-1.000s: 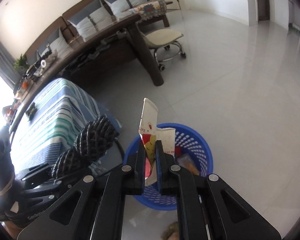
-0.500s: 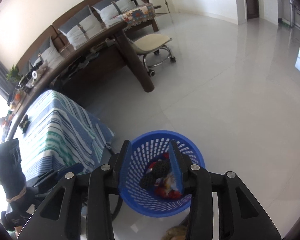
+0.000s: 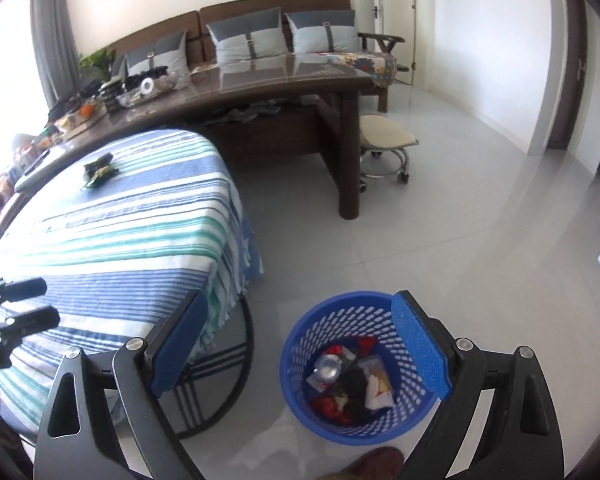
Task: Collect trash
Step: 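Grasp the green cracker packet with the right tool, then grasp the gold foil bundle with the left tool while the right tool holds the packet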
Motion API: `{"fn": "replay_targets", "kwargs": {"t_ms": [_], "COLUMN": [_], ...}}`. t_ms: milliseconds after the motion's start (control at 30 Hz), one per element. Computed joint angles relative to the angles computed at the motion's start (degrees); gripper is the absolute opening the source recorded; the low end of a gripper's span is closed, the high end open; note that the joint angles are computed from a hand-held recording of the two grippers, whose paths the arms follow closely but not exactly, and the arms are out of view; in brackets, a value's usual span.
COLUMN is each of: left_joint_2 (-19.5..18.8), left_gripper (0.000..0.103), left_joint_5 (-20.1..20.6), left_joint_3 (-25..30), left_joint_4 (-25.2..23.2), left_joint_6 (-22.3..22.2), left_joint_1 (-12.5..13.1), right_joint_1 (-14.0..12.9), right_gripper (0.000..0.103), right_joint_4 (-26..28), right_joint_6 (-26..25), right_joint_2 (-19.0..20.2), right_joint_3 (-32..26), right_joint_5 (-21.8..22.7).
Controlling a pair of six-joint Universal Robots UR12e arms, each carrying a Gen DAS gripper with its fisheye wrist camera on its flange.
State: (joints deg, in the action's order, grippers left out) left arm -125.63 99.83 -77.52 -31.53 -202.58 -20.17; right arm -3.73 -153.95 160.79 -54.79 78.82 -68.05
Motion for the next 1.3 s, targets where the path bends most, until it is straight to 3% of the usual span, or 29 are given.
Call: {"fn": "replay_targets", "kwargs": {"t_ms": [133, 233, 367, 433, 567, 667, 867, 933, 967, 1000, 1133, 1300], "left_joint_2": [3.7, 4.9, 5.5, 6.1, 7.2, 7.4, 6.4, 6.3, 6.2, 6.2, 6.2, 5.0], "left_gripper": [0.067, 0.067, 0.067, 0.067, 0.067, 0.067, 0.067, 0.067, 0.067, 0.067, 0.067, 0.067], "left_joint_5": [3.0, 5.5, 10.9, 11.9, 8.5, 7.3, 9.0, 9.0, 8.9, 9.0, 8.2, 2.1], "left_joint_3": [-6.2, -8.2, -10.1, -11.5, -13.5, -14.0, -12.7, -12.5, -12.5, -12.4, -12.1, -8.6], "left_joint_4": [1.3, 1.1, 1.0, 1.9, 2.7, 4.1, 3.1, 3.2, 3.3, 3.3, 2.6, 3.4], "left_joint_6": [-3.6, -3.3, -2.1, -3.1, -7.5, -7.9, -7.6, -7.8, -7.8, -7.7, -6.8, -2.8], "left_joint_1": [3.1, 5.2, 7.2, 8.0, 9.7, 10.0, 9.5, 9.6, 9.7, 9.7, 9.8, 11.3], "right_joint_1": [2.9, 5.1, 8.5, 10.3, 13.9, 16.2, 19.9, 20.6, 20.7, 20.6, 18.8, 15.4], "right_gripper": [0.094, 0.094, 0.094, 0.093, 0.088, 0.085, 0.084, 0.080, 0.070, 0.046, 0.045, 0.046], "right_joint_4": [-2.2, -1.6, 4.8, 9.9, 18.8, 24.7, 31.6, 29.2, 27.7, 25.6, 21.2, 11.8], "right_joint_6": [-4.7, -6.1, -5.2, -3.6, 2.1, 7.2, 12.8, 12.9, 12.2, 11.2, 7.9, -1.2], "right_joint_2": [-0.8, -0.9, 1.2, 3.4, 9.8, 15.6, 25.3, 25.7, 25.4, 24.8, 20.6, 11.5], "right_joint_3": [2.2, 2.3, -2.4, -7.1, -19.3, -29.9, -46.4, -46.4, -45.6, -44.1, -36.0, -18.5], "right_joint_5": [1.5, 2.8, 1.9, 1.2, 0.0, -1.0, -9.5, -13.6, -15.0, -15.4, -12.2, -7.5]}}
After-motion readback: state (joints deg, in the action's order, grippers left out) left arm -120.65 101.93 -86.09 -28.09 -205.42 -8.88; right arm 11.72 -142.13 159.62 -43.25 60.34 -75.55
